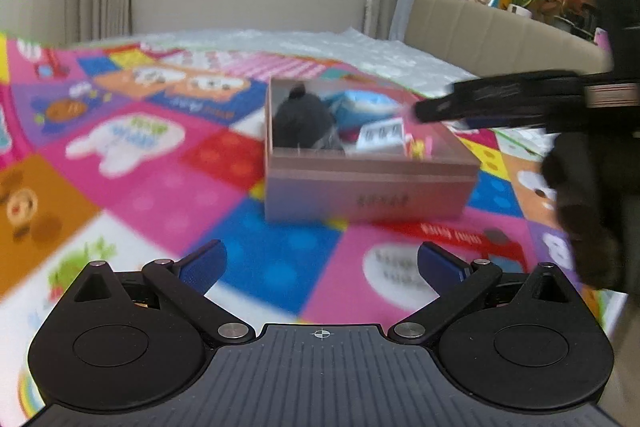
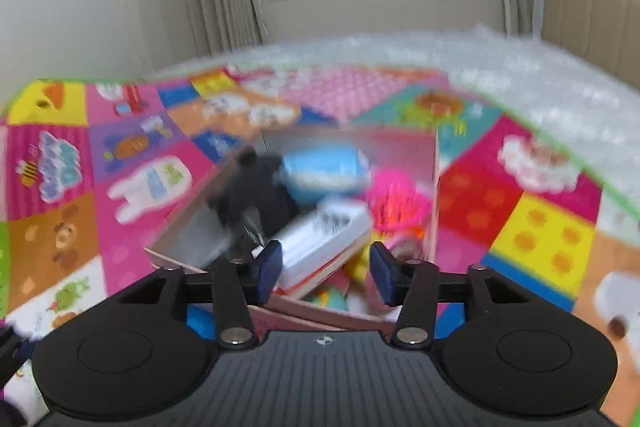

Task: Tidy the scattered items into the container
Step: 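Drop the bagged cylinder into the pink box while the right gripper lowers the charger in, then open the right gripper over the box and withdraw it from the charger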

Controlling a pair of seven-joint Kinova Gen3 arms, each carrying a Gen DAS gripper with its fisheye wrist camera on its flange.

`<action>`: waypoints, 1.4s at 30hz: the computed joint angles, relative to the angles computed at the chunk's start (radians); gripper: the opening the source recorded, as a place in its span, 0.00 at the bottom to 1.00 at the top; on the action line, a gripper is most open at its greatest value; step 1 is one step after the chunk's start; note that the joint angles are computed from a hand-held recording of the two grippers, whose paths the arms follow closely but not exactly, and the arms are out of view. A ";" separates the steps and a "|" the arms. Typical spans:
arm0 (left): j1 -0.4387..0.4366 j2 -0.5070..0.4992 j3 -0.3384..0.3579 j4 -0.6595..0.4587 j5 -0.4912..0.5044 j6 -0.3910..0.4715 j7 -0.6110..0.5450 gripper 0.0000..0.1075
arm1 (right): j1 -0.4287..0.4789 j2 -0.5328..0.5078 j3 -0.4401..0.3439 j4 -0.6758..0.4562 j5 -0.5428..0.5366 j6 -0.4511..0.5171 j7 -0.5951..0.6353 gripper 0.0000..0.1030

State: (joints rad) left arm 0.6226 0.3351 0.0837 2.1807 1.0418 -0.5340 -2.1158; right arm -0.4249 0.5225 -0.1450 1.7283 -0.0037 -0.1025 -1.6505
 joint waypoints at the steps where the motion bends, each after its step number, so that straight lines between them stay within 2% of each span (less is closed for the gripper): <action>1: 0.001 0.015 -0.008 -0.025 0.023 0.001 -0.034 0.96 | 0.027 -0.014 -0.021 0.025 -0.016 -0.041 0.016 0.77; 2: -0.001 0.031 -0.018 -0.055 0.045 0.008 -0.069 0.96 | 0.070 -0.019 -0.061 0.038 -0.045 -0.067 0.048 0.91; 4: -0.009 0.066 -0.041 -0.112 0.079 0.046 -0.130 0.96 | 0.163 -0.007 -0.153 0.025 -0.127 -0.071 0.128 1.00; 5: -0.004 0.086 -0.064 -0.142 0.095 0.065 -0.151 0.96 | 0.209 0.011 -0.200 0.004 -0.167 -0.048 0.160 1.00; 7: -0.029 0.125 -0.062 -0.180 0.079 0.066 -0.151 0.96 | 0.301 0.068 -0.292 -0.061 -0.205 0.031 0.176 1.00; 11: -0.198 0.151 0.052 -0.214 -0.076 0.157 -0.064 0.96 | 0.459 0.203 -0.478 -0.186 -0.306 0.170 0.280 1.00; 14: -0.319 0.165 0.189 -0.194 -0.198 0.132 -0.015 0.96 | 0.538 0.296 -0.604 -0.249 -0.240 0.221 0.275 1.00; 15: -0.341 0.172 0.221 -0.180 -0.238 0.103 0.012 0.96 | 0.542 0.310 -0.620 -0.260 -0.199 0.225 0.252 1.00; 17: -0.368 0.174 0.241 -0.162 -0.318 0.090 0.085 0.96 | 0.514 0.306 -0.598 -0.266 -0.118 0.212 0.202 1.00; 21: -0.419 0.154 0.242 -0.155 -0.475 0.164 0.241 0.96 | 0.412 0.272 -0.487 -0.283 0.012 0.209 0.099 1.00; 24: -0.343 0.125 0.123 -0.146 -0.538 0.197 0.346 0.96 | 0.315 0.258 -0.386 -0.320 -0.013 0.230 0.104 1.00; 31: -0.104 0.096 -0.199 -0.114 -0.445 0.197 0.388 0.96 | 0.201 0.340 -0.361 -0.504 -0.059 0.343 0.211 1.00; 34: -0.003 0.088 -0.321 -0.112 -0.480 0.234 0.458 0.96 | 0.116 0.346 -0.277 -0.534 -0.088 0.324 0.215 1.00; 36: 0.064 0.089 -0.380 -0.114 -0.431 0.246 0.434 0.96 | 0.080 0.338 -0.233 -0.527 -0.080 0.306 0.197 1.00; 38: 0.118 0.090 -0.412 -0.102 -0.350 0.223 0.388 0.96 | 0.111 0.322 -0.263 -0.476 -0.116 0.271 0.230 1.00; 40: 0.145 0.093 -0.400 -0.086 -0.268 0.181 0.367 0.96 | 0.175 0.290 -0.327 -0.384 -0.147 0.216 0.245 1.00; 42: 0.199 0.104 -0.423 -0.075 -0.187 0.159 0.373 0.96 | 0.188 0.240 -0.316 -0.291 -0.155 0.172 0.218 1.00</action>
